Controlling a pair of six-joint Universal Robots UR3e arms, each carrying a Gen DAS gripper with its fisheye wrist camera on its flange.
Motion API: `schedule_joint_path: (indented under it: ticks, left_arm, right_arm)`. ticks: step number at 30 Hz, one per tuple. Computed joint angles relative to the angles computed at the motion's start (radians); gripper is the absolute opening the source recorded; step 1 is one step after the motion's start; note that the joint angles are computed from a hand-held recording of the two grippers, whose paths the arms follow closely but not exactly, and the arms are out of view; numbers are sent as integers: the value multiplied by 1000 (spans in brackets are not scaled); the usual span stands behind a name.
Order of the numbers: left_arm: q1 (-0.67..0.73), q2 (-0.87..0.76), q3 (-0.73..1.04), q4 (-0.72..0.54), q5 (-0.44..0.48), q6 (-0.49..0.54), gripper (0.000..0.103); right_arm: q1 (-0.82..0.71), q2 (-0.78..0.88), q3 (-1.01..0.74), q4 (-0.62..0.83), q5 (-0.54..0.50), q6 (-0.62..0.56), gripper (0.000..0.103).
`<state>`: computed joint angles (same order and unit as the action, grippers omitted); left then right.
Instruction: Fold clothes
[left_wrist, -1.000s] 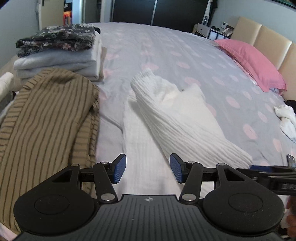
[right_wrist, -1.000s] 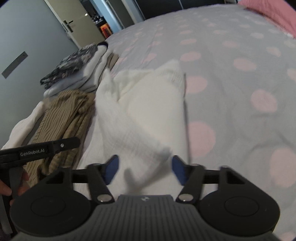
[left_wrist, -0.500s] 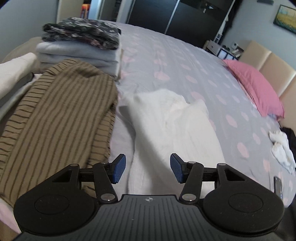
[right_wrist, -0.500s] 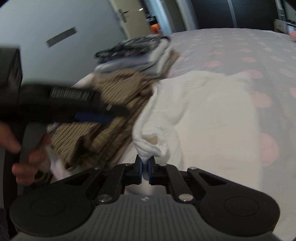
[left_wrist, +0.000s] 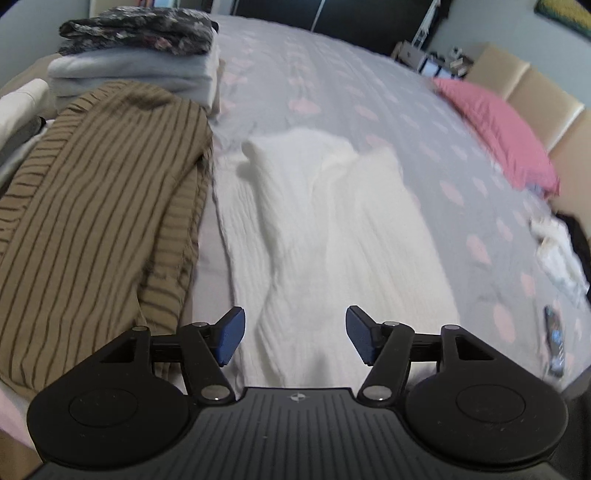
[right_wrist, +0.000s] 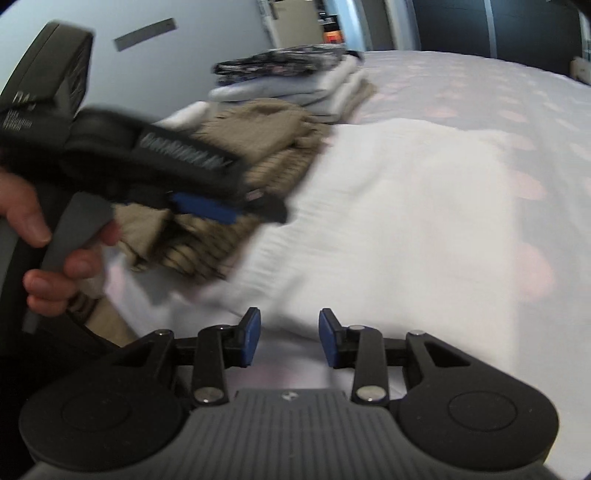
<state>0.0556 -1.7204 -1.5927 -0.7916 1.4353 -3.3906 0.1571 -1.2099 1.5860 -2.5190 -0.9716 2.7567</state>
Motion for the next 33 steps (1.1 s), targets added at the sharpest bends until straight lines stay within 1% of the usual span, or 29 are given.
schedule_joint_path:
  ticks: [4,7,8,10,12,13,15,16,17,18,19,20,21,24,27,31,33]
  left_arm:
    - [-39,-21,17,-65,59,-11,59]
    - [-47,-20,11,-100,61,-30,59]
    - [-44,-20,9,-107,49,-30,59]
    - [-40,-25,8,-112,30,-21,57]
    - [-36,-31,7,-109,20,-15,49]
    - [-33,-30,4,-106,17,-16,46]
    - [-27,-27,0,-102,9,-10,31]
    - [-24,-24,-4,-98,5,-7,28]
    - [-21,-21,-13,-84,4,-6,19]
    - [-19,-17,-22,-69,3,-5,8]
    - [-15,-13,-30,-54,1,-3,5]
    - [-10,-9,-39,-38,-2,0,4]
    - [-9,-4,-46,-18,2,-2,3]
    - [-19,3,-46,2,48,-7,2]
    - [-22,-5,-28,-30,77,-5,2]
    - [-19,-19,-29,-55,79,-1,2]
    - [-18,-17,-34,-54,75,-3,4]
  right_arm:
    - [-49,-88,139,-93,-138,-6,41]
    - [-57,-105,211,-204,-256,-31,41]
    - [-54,-94,221,-245,-290,-49,41]
    - [-56,-66,235,-318,-320,-81,41]
    - [-67,-48,238,-349,-308,-73,41]
    - [-73,-40,237,-359,-298,-64,41]
    - [-81,-20,212,-342,-264,-27,41]
    - [-82,-8,198,-335,-252,-12,41]
    - [-83,3,191,-338,-248,-6,41]
    - [-84,14,184,-341,-249,-4,40]
    - [-82,27,172,-340,-251,1,38]
    - [-78,35,160,-331,-252,7,32]
    - [-78,35,155,-327,-255,14,12]
    - [-69,20,152,-324,-287,18,9]
    - [-63,-9,166,-321,-324,-6,8]
    - [-53,8,151,-296,-344,-31,8]
    - [-54,21,136,-267,-342,-34,8]
